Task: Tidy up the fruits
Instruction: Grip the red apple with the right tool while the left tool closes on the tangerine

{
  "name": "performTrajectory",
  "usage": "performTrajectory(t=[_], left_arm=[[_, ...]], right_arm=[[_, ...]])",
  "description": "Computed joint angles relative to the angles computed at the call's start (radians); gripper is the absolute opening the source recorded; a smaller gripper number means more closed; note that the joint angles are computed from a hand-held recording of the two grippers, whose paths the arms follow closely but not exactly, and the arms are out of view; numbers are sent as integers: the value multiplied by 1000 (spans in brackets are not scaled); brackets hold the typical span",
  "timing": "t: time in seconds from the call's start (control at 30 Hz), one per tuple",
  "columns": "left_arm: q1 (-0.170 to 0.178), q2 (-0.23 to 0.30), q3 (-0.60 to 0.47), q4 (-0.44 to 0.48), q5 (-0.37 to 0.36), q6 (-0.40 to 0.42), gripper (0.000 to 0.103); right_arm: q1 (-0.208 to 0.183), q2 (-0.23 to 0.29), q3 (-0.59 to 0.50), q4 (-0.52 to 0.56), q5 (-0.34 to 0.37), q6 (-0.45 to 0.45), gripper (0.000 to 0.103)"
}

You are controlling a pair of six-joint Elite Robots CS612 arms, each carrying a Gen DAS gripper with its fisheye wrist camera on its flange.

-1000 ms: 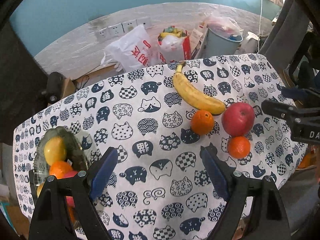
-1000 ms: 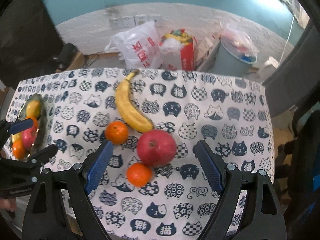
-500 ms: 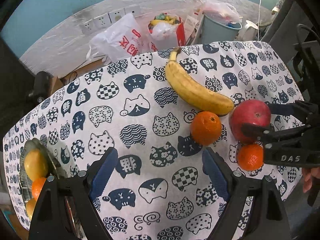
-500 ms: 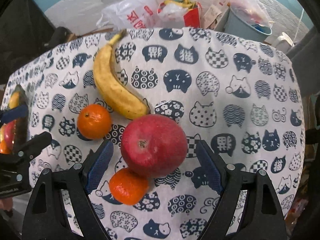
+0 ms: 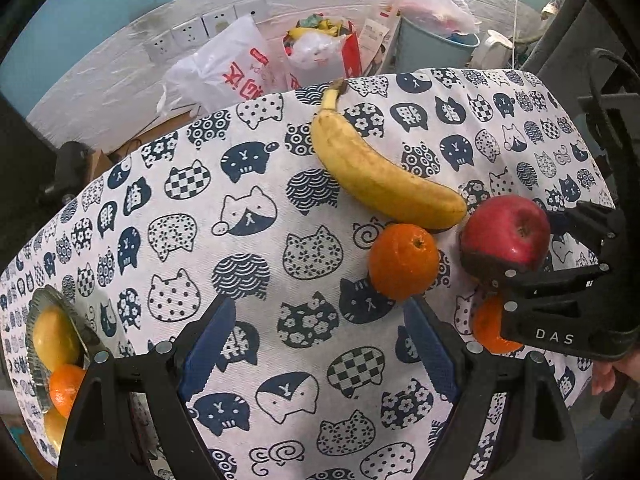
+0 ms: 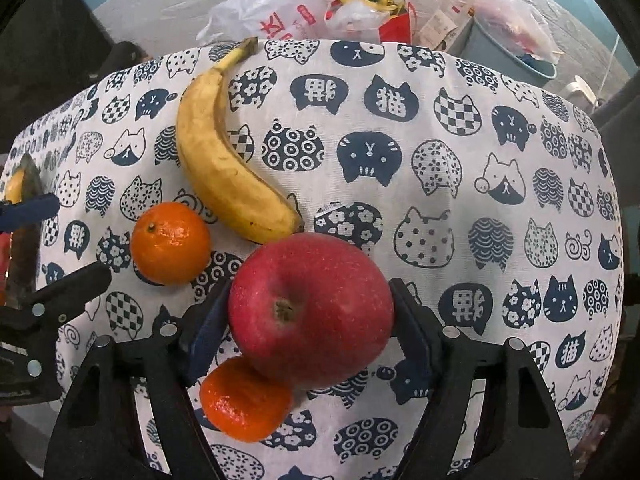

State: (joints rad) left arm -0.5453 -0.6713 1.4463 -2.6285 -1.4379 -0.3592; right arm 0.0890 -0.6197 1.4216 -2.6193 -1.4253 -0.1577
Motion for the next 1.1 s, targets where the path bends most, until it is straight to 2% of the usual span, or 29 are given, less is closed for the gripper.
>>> performTrajectory(t=[0.2,0.43,0.73,0.77,0.83,0.93,0.97,1.1], left_arm=[[2,18,-27,-10,-56,-11,87],[-5,46,-68,14,-69,0,87],[-11,76,-101,19,-59,0,86],[-11,78,-102,15,-63,-1,84],[-10,83,-107,20,-73,-1,68],[-7,91,-116,31,-103,3,51],[-5,92,-116,23,-119,6,48],[-18,85,-98,1,-78,33,47]], right_arm=[[-23,-29,39,-43,10,42,76],[-40,-59,85,-97,-16,72,76],[-46,-54,80,-90,-1,78,76],[-46,-54,80,-91,1,77,76],[-45,-55,81,-91,2,79,76],[-45,-53,78,-90,5,82,76],[-45,-52,77,-89,6,80,76],[-42,-53,78,-91,9,76,76]])
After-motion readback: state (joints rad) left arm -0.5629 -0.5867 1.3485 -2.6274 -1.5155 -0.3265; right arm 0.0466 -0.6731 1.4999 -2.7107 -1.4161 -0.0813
